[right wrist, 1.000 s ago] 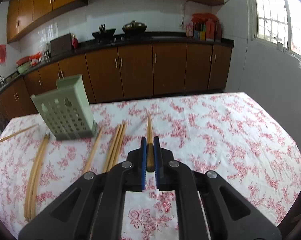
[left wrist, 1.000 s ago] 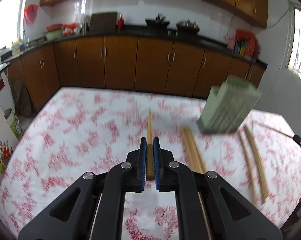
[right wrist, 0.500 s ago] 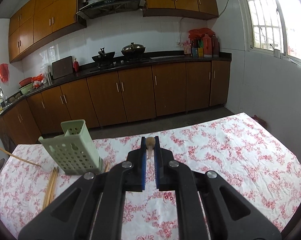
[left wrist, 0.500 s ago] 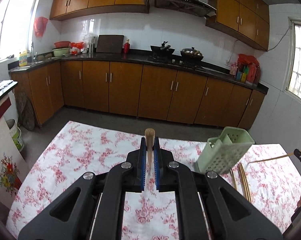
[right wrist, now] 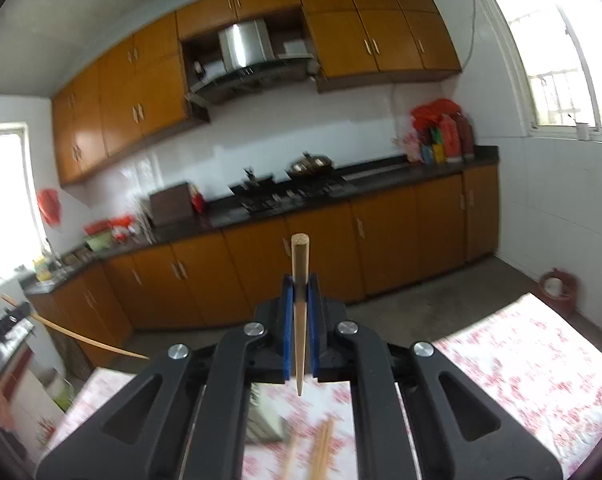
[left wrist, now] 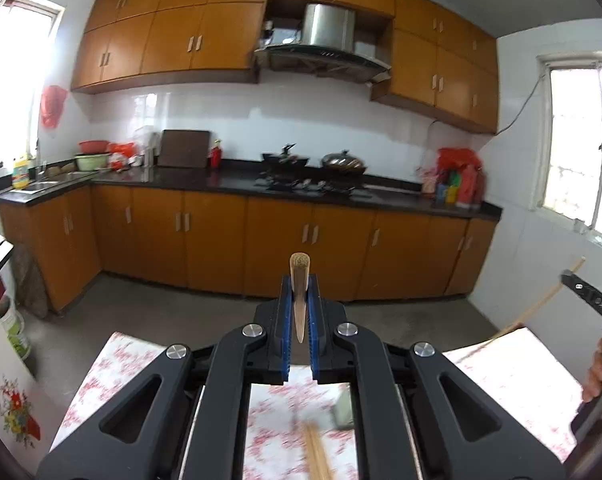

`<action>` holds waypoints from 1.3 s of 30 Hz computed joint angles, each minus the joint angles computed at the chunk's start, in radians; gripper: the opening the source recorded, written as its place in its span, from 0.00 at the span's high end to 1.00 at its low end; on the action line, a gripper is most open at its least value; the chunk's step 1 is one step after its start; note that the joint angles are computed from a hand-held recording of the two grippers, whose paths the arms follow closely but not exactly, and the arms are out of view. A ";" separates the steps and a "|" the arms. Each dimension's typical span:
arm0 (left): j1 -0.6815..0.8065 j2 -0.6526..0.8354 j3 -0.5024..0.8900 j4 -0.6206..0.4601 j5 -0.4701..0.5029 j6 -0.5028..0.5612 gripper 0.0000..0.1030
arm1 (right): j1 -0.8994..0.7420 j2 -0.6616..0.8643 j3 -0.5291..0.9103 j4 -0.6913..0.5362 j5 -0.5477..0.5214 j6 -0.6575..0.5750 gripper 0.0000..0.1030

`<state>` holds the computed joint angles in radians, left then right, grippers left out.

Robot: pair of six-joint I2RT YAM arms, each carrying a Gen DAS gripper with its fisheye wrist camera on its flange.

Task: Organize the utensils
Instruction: 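Carry the chopsticks to the green holder and insert them upright with both tools, then open both tools to release the chopsticks into the holder and withdraw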

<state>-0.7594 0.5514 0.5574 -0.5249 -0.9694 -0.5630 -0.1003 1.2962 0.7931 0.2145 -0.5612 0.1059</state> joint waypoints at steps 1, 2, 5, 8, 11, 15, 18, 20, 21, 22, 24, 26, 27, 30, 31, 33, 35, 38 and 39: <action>-0.006 0.014 0.017 0.011 0.010 0.008 0.93 | 0.009 -0.009 0.018 -0.007 -0.013 0.019 0.92; -0.017 0.033 0.035 0.022 0.018 0.011 0.93 | 0.017 -0.015 0.025 -0.012 -0.016 0.027 0.92; -0.046 0.086 0.070 0.045 0.028 0.018 0.93 | 0.053 -0.026 0.044 -0.015 -0.017 0.046 0.92; -0.076 0.140 0.084 0.081 0.030 0.024 0.93 | 0.085 -0.025 0.052 -0.015 -0.014 0.054 0.92; -0.066 0.184 0.084 0.108 0.073 0.022 0.93 | 0.122 -0.021 0.050 -0.021 -0.004 0.043 0.92; -0.040 0.254 0.054 0.149 0.139 0.004 0.93 | 0.174 0.010 0.026 -0.017 0.046 0.001 0.92; -0.009 0.294 0.033 0.174 0.199 -0.003 0.93 | 0.199 0.045 0.013 -0.004 0.072 -0.012 0.92; 0.009 0.297 0.016 0.182 0.223 -0.004 0.93 | 0.213 0.071 0.010 0.000 0.086 -0.012 0.92; 0.027 0.306 0.006 0.194 0.249 -0.005 0.93 | 0.216 0.089 0.012 0.000 0.091 -0.014 0.92; 0.037 0.311 -0.003 0.201 0.263 -0.007 0.93 | 0.220 0.100 0.010 0.003 0.098 -0.015 0.92; 0.047 0.318 -0.016 0.206 0.276 -0.012 0.93 | 0.227 0.127 0.010 0.012 0.108 -0.020 0.92; 0.061 0.328 -0.029 0.215 0.294 -0.015 0.93 | 0.234 0.149 0.009 0.020 0.118 -0.026 0.92; 0.070 0.335 -0.035 0.222 0.304 -0.017 0.93 | 0.235 0.158 0.009 0.022 0.120 -0.028 0.92; 0.106 0.361 -0.053 0.255 0.339 -0.010 0.93 | 0.246 0.185 0.014 0.025 0.132 -0.026 0.92; 0.113 0.368 -0.055 0.262 0.345 -0.009 0.93 | 0.249 0.192 0.014 0.025 0.135 -0.027 0.92; 0.132 0.373 -0.059 0.269 0.358 -0.008 0.93 | 0.251 0.193 0.010 0.025 0.138 -0.031 0.90; 0.151 0.362 -0.063 0.270 0.370 -0.006 0.93 | 0.250 0.184 0.001 0.032 0.143 -0.028 0.88; 0.150 0.325 -0.067 0.251 0.359 -0.014 0.92 | 0.232 0.158 -0.014 0.040 0.137 -0.024 0.82; 0.145 0.313 -0.063 0.242 0.352 -0.018 0.91 | 0.225 0.146 -0.021 0.042 0.135 -0.021 0.79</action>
<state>-0.6141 0.8641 0.4947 -0.2825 -0.6178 -0.5813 0.1246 1.4427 0.7724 0.2569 -0.4260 0.0852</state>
